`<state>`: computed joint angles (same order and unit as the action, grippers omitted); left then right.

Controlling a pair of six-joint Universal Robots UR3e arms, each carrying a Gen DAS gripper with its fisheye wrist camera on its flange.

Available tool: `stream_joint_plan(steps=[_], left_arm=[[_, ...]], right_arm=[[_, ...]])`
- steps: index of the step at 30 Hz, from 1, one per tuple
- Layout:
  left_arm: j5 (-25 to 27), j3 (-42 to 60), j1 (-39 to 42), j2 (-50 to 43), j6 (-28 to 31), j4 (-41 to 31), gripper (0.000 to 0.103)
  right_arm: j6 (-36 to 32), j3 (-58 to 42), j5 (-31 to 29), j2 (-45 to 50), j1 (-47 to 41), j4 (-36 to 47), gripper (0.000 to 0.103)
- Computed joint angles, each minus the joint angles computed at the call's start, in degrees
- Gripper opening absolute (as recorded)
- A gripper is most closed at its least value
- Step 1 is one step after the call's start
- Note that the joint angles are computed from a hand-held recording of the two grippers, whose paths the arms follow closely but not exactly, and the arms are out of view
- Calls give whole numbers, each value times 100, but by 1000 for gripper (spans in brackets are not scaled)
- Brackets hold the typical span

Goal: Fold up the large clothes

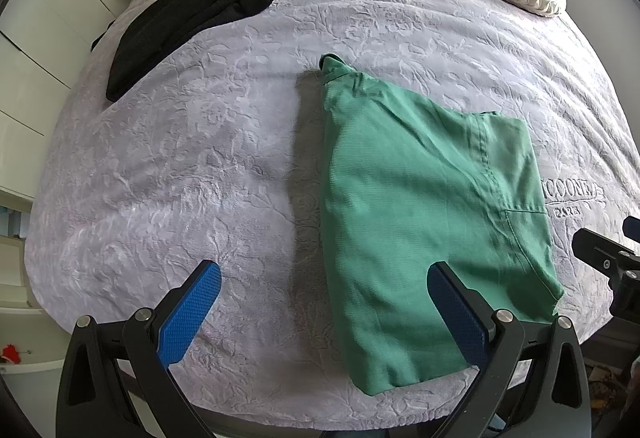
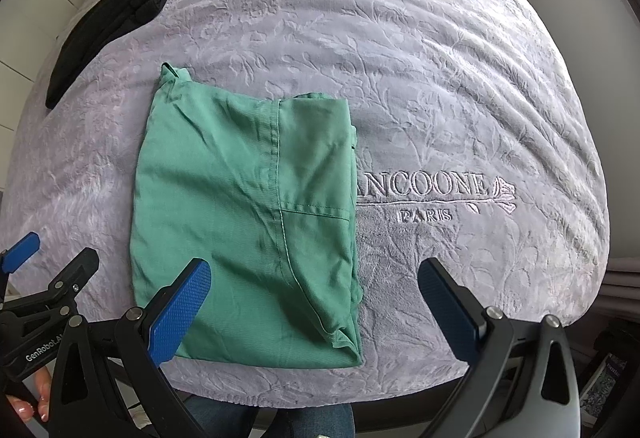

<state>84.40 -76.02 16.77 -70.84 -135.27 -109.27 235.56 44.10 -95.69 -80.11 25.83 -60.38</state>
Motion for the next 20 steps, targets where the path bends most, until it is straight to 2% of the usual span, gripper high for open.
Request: stream_joint_plan(steps=[14,20], left_arm=[[-167,7,151,23,180,-96,103],[-100,29,-31,-28,58,-66,103]], right_arm=[[-56,73,39,-3,-24,-40,103],[-112,286,77,-115,-80,-136,103]])
